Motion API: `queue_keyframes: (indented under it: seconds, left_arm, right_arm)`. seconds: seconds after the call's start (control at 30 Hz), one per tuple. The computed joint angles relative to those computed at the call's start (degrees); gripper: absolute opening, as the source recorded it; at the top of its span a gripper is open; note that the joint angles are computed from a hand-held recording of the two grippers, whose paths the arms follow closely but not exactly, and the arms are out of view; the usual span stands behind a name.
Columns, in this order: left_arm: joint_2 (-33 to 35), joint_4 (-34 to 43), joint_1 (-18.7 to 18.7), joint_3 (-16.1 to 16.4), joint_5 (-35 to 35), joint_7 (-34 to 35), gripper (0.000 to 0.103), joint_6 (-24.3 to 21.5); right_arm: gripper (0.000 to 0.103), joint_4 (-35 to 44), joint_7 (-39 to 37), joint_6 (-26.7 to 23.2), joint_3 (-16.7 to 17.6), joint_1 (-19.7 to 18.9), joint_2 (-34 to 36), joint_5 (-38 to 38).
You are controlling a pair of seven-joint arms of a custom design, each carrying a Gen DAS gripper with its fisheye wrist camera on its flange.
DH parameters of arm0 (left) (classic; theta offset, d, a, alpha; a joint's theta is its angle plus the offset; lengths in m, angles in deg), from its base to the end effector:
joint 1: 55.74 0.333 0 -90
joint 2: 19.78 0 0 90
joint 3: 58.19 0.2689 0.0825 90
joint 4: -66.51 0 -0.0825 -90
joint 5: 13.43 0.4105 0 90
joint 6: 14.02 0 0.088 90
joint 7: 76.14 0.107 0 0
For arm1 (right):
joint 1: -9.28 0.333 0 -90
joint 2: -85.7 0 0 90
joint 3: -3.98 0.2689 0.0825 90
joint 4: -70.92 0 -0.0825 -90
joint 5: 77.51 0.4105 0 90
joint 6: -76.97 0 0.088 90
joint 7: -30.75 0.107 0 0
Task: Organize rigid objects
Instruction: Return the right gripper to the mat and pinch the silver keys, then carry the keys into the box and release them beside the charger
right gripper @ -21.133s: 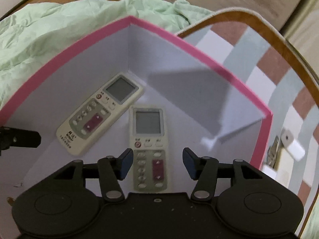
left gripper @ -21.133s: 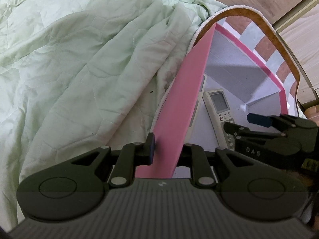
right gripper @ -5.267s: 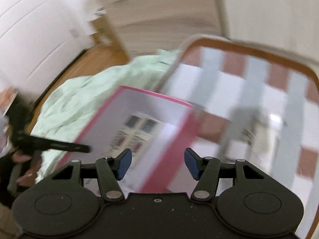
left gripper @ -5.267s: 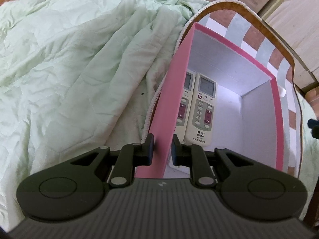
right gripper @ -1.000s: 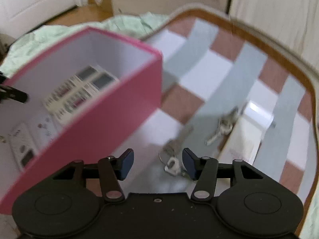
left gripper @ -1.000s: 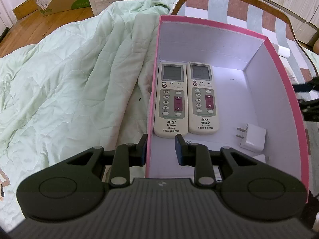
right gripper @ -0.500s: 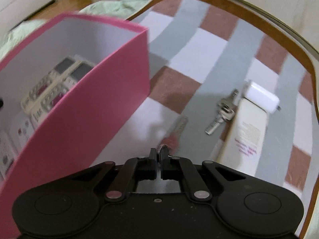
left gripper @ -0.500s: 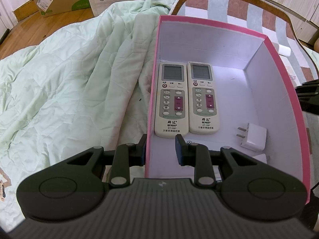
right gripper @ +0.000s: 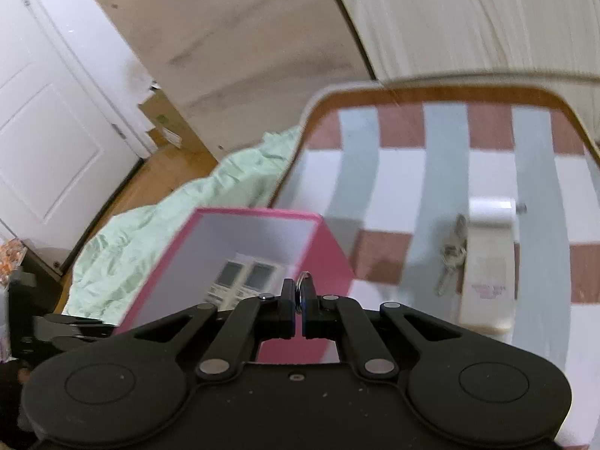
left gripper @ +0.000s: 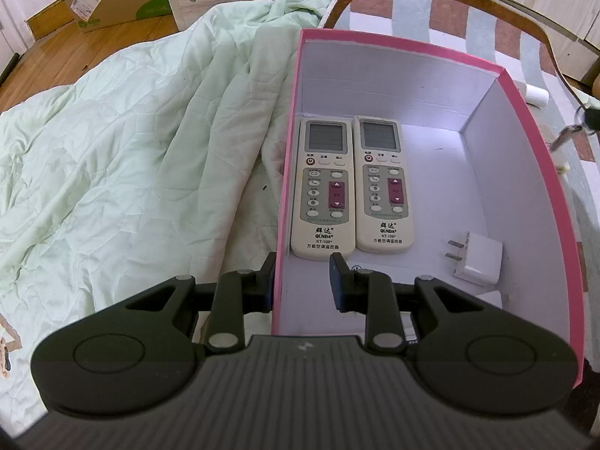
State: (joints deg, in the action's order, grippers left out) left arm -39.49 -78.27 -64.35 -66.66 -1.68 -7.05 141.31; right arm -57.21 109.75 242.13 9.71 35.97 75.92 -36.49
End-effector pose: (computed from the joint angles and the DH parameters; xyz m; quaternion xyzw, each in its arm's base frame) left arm 0.4763 -0.1526 0.3948 -0.6451 0.7144 -0.1901 0.1932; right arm 0.4987 0.2736 0.4683 -0.6833 0.5910 -0.0380 0.4270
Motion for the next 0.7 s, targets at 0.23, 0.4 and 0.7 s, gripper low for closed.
queue_keyframes:
  seconds: [0.23,0.4,0.7]
  left_arm:
    - [0.09,0.09,-0.1,0.31,-0.71,0.53,0.026,0.08]
    - [0.04,-0.17,-0.03,0.18,-0.63,0.33,0.026,0.48]
    - [0.05,-0.26,0.33,-0.3,0.14,-0.03,0.026,0.64]
  right_arm:
    - [0.005,2.46,-10.99,-3.55,-1.89,4.06,-2.08,9.97]
    - [0.005,5.09,-14.81,-7.74,-0.49,4.19,-1.04,11.8]
    - [0.005,10.37,-12.17,-13.77,2.94,3.17,6.92,5.5]
